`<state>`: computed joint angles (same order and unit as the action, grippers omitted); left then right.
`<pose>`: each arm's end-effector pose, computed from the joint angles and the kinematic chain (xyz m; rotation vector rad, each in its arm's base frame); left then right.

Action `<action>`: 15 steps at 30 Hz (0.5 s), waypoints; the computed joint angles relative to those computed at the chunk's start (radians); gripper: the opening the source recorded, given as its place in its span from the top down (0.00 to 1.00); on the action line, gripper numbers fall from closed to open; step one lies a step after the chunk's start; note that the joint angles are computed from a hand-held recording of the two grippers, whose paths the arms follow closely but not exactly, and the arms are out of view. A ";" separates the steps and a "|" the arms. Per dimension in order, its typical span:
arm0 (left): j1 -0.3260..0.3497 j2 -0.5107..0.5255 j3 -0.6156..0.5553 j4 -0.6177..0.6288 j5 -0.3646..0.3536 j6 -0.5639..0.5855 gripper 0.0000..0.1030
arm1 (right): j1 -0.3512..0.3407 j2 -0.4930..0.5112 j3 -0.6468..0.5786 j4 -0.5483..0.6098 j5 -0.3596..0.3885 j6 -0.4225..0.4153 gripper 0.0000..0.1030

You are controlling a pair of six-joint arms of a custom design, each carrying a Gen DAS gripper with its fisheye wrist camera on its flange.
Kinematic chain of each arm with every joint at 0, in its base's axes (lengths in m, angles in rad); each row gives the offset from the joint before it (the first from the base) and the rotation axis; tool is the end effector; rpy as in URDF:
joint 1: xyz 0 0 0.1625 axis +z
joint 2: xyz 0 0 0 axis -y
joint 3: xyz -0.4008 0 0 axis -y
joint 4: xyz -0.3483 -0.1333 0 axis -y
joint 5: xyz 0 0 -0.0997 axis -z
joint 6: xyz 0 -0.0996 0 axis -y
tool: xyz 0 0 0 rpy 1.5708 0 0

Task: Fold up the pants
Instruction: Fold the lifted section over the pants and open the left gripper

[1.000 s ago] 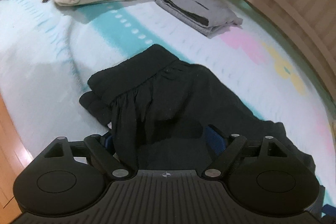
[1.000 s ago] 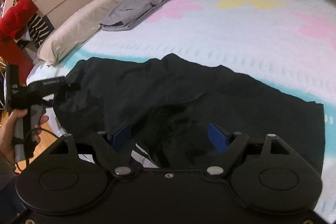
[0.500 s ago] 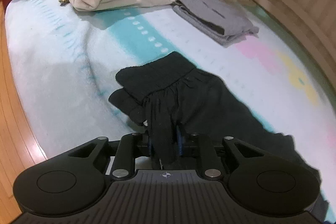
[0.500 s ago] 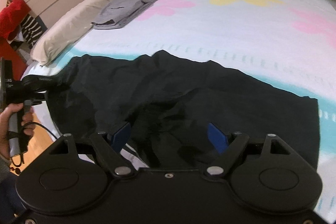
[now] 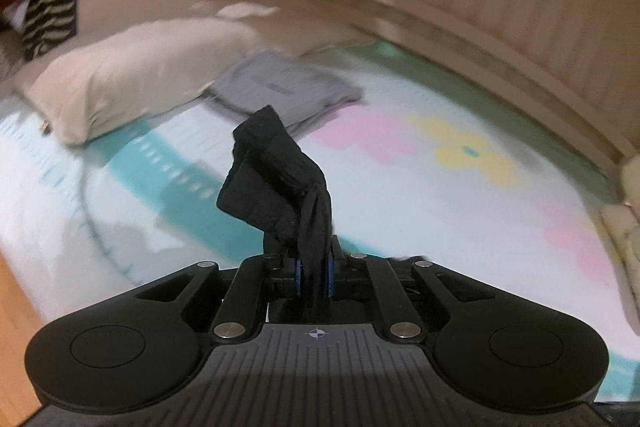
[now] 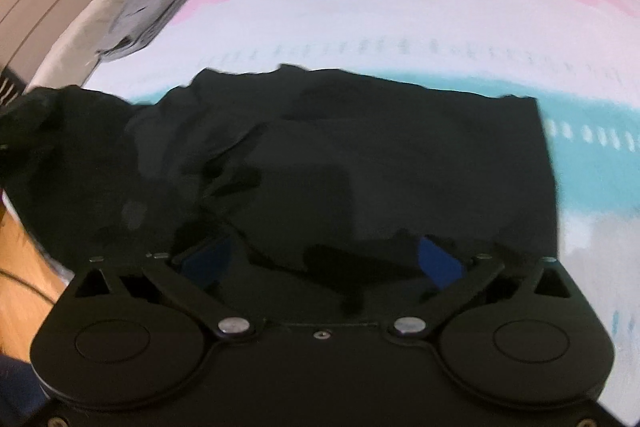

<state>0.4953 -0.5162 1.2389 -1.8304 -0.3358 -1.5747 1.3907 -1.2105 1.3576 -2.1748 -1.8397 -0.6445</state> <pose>-0.4941 -0.5253 0.0561 -0.1769 2.1089 -1.3180 -0.0055 -0.6268 0.4443 0.5356 -2.6318 0.4263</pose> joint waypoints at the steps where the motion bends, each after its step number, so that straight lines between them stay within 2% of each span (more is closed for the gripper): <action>1: -0.004 0.009 -0.005 -0.043 0.002 0.042 0.91 | -0.003 0.000 -0.003 -0.006 -0.001 0.008 0.00; 4: -0.016 0.063 -0.053 -0.192 0.006 0.212 0.91 | -0.015 -0.004 -0.006 -0.041 0.011 0.037 0.00; 6: -0.019 0.122 -0.109 -0.338 -0.005 0.384 0.91 | -0.021 -0.009 -0.008 -0.070 0.026 0.051 0.00; 9: -0.018 0.227 -0.227 -0.516 -0.062 0.611 0.91 | -0.031 -0.013 -0.028 -0.070 0.047 0.076 0.00; 12: -0.010 0.336 -0.370 -0.548 -0.135 0.749 0.91 | -0.044 -0.019 -0.038 -0.069 0.069 0.092 0.00; 15: 0.007 0.432 -0.517 -0.467 -0.255 0.824 0.85 | -0.052 -0.020 -0.046 -0.089 0.070 0.096 0.00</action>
